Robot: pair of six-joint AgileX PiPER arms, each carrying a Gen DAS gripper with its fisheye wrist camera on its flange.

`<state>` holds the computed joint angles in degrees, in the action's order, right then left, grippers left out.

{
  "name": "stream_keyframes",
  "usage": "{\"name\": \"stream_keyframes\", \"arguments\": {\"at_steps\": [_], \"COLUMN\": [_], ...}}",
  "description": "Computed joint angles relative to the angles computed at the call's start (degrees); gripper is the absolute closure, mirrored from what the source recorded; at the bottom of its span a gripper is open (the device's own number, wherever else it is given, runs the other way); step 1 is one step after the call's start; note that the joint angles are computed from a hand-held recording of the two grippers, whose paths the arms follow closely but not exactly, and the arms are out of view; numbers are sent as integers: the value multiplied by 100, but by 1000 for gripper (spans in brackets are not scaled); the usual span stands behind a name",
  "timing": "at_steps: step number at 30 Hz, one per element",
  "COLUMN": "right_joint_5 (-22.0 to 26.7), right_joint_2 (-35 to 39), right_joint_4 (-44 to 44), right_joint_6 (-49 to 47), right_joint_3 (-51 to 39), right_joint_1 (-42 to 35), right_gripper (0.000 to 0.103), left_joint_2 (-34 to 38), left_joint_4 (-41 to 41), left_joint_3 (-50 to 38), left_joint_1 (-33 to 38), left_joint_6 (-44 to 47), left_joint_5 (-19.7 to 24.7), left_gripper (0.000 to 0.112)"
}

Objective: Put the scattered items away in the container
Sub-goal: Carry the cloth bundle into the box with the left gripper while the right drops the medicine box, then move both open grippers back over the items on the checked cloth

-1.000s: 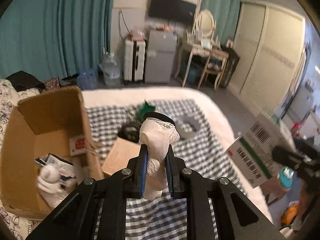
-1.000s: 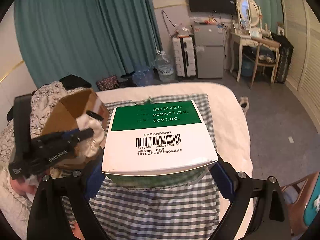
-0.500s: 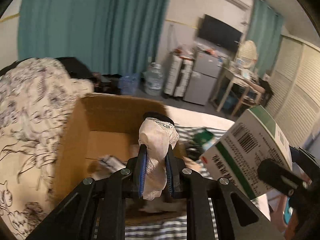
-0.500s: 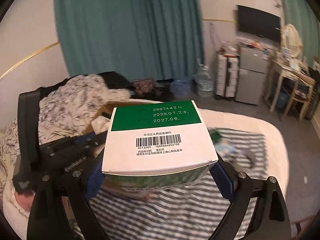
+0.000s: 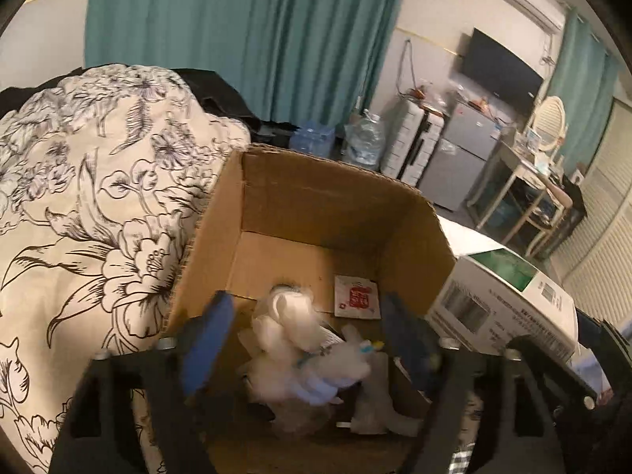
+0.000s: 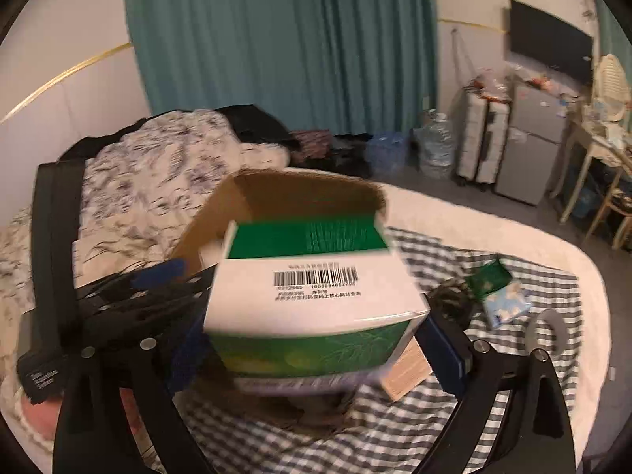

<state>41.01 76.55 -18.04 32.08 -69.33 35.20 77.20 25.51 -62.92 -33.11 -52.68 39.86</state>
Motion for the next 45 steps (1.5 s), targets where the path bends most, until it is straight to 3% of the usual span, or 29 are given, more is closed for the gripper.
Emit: {"name": "stream_keyframes", "arguments": {"at_steps": [4, 9, 18, 23, 27, 30, 39, 45], "right_joint_5": [-139, -308, -156, -41, 149, 170, -98, -175], "right_joint_2": [-256, -553, -1055, -1363, -1607, -1785, -1787, -1149], "right_joint_4": [30, 1190, 1509, 1369, 1151, 1499, 3993, 5438], "right_joint_6": [84, -604, -762, -888, -1177, -1903, -5139, -6955], "right_joint_3": [168, 176, 333, 731, 1077, 1353, 2033, 2281], "right_joint_1": [-191, -868, -1348, -1713, -2222, -3032, -5998, -7177], "right_gripper": [6, 4, 4, 4, 4, 4, 4, 4], "left_joint_2": [-36, -145, -244, -56, 338, 747, 2264, 3123], "left_joint_4": [-43, 420, 736, 919, 1166, 1406, 2116, 2262], "left_joint_3": [-20, -143, -283, -361, -586, -789, -1892, -2449], "left_joint_1": [-1, -304, -615, -1013, -1620, -2224, -3570, -3623], "left_joint_6": [-68, -564, -828, -1018, -1342, -1693, -2132, -1934], "left_joint_5": [71, 435, 685, 688, 726, 692, 979, 992], "left_gripper": [25, 25, 25, 14, 11, 10, 10, 10]}}
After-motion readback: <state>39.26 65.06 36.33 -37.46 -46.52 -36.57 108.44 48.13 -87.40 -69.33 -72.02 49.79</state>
